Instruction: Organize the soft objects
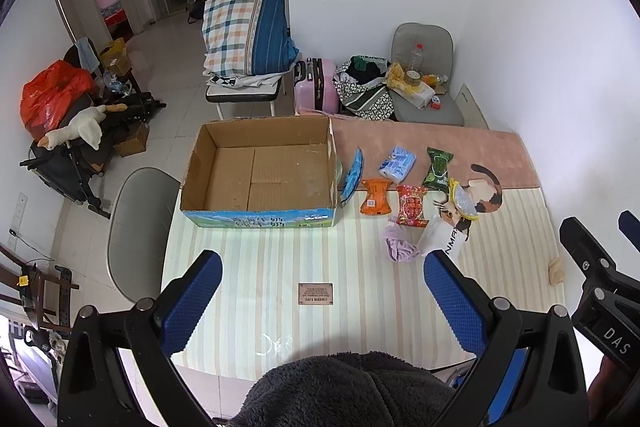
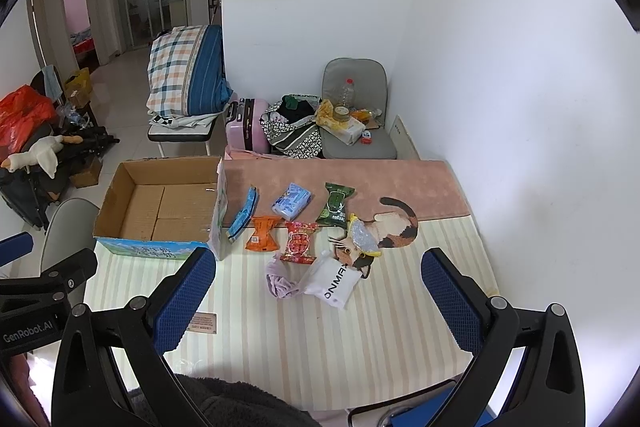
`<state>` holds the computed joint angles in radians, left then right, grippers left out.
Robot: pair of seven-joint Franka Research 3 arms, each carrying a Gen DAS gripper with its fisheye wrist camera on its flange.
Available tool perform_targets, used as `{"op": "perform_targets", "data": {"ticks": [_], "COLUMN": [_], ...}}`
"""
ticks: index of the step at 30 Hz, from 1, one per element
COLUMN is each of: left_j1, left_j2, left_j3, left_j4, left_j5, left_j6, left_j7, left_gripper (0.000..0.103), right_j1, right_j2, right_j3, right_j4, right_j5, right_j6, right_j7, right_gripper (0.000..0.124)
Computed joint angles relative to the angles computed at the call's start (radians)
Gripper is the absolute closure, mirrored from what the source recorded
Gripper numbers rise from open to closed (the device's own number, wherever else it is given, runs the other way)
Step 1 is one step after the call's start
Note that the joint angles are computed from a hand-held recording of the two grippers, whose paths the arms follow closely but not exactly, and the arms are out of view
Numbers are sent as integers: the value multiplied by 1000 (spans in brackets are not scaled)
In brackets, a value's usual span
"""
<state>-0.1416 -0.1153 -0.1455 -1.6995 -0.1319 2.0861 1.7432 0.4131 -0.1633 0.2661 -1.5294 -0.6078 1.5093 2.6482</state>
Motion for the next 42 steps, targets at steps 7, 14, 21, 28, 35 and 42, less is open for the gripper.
{"op": "perform_targets", "data": {"ticks": [7, 14, 21, 28, 35, 42], "left_j1": [4, 5, 10, 12, 14, 17], "left_j2": [5, 16, 26, 21, 34, 63], "left_j3": [3, -1, -1, 1, 1, -6], "left_j4": [9, 24, 41, 35, 54, 90], "left_j5": [-1, 3, 1, -5, -5, 0], "left_j6": [7, 13, 8, 10, 7, -2], "left_j7": [5, -1, -2, 8, 8, 8], "left_gripper": [0, 0, 0, 0, 0, 0], "right_j1": [-4, -2, 8, 15, 18, 23], "right_j2": [-2, 1, 20, 29, 38, 44], "right_j3": [-1, 2, -1, -8, -14, -16], "right_j4": [0, 2, 18, 27, 39, 47], "right_j5": [-6, -13, -25, -32, -35, -39], "right_j6": [5, 8, 3, 0, -3, -7], "right_j7": [-4, -13, -16, -23, -25, -23], "right_gripper": [21, 21, 21, 21, 21, 21]}}
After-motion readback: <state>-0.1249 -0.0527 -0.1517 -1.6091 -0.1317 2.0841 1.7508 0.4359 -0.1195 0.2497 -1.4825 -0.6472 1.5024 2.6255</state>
